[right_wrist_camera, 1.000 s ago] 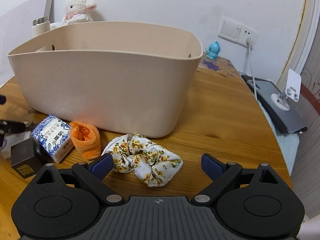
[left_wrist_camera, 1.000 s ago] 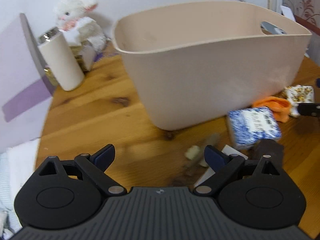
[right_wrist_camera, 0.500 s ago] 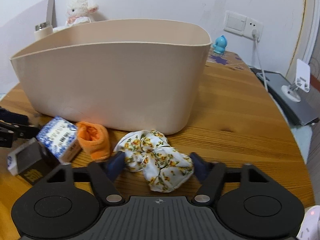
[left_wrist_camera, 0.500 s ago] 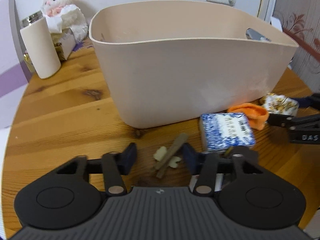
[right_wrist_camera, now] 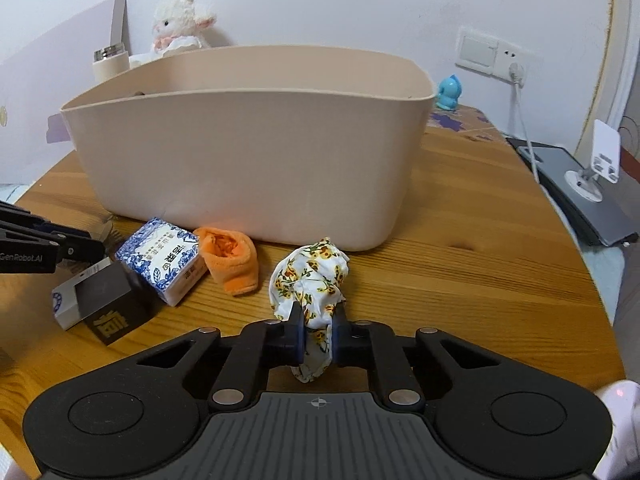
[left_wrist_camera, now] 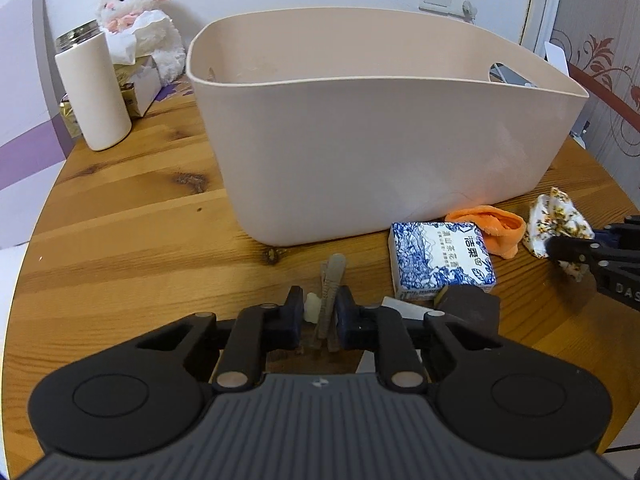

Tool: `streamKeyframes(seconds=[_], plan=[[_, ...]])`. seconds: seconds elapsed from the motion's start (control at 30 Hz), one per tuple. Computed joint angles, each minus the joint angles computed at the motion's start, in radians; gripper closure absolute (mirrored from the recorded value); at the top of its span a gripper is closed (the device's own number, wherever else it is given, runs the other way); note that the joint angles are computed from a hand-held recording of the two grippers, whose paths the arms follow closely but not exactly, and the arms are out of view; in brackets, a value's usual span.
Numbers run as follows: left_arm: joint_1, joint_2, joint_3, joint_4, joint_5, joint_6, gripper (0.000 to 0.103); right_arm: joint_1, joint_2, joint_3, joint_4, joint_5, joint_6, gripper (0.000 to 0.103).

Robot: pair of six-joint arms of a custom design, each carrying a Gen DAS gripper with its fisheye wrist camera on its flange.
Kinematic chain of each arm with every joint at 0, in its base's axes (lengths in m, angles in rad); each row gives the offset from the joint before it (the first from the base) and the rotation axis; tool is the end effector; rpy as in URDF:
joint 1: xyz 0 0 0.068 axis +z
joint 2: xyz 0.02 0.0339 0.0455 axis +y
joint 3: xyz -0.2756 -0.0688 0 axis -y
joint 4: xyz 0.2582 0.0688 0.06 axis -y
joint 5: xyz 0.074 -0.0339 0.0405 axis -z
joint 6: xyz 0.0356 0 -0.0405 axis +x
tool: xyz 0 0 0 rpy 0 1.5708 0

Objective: Organize objects
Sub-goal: 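Grasp the metal clip with the left tool while the right tool grasps the floral scrunchie, then lift both items over the basket and release them inside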

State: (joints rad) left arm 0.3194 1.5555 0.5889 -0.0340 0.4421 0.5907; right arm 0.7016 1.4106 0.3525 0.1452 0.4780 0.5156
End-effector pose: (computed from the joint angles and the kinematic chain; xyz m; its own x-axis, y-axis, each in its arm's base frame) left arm 0.2603 0.0701 0.1213 -0.6997 0.2988 -0.6489 0.3915 0.9202 0.0015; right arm 0.1783 0.1292 0.1064 -0.7025 -0.0204 -0.7114 -0.0137 0.9998 -0.0152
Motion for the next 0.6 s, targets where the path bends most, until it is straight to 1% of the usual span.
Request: streamKeyframes(seconds=[0.2, 0.3, 0.43, 0.6], plan=[[0.037, -0.024, -0.021, -0.006, 0.013, 0.023, 0.084, 0.065, -0.129, -0.017, -0.105, 0.069, 0.056, 0.092], [0.063, -0.053, -0.029, -0.021, 0.037, 0.036, 0.084, 0.085, -0.178, -0.016, -0.146, 0.083, 0.06, 0.092], [0.104, -0.127, -0.036, -0.057, 0.085, 0.049, 0.084, 0.126, -0.234, -0.003, -0.201, 0.131, 0.067, 0.092], [0.143, -0.244, -0.021, -0.126, 0.16, 0.04, 0.084, 0.154, -0.332, 0.027, -0.262, 0.19, 0.031, 0.092]])
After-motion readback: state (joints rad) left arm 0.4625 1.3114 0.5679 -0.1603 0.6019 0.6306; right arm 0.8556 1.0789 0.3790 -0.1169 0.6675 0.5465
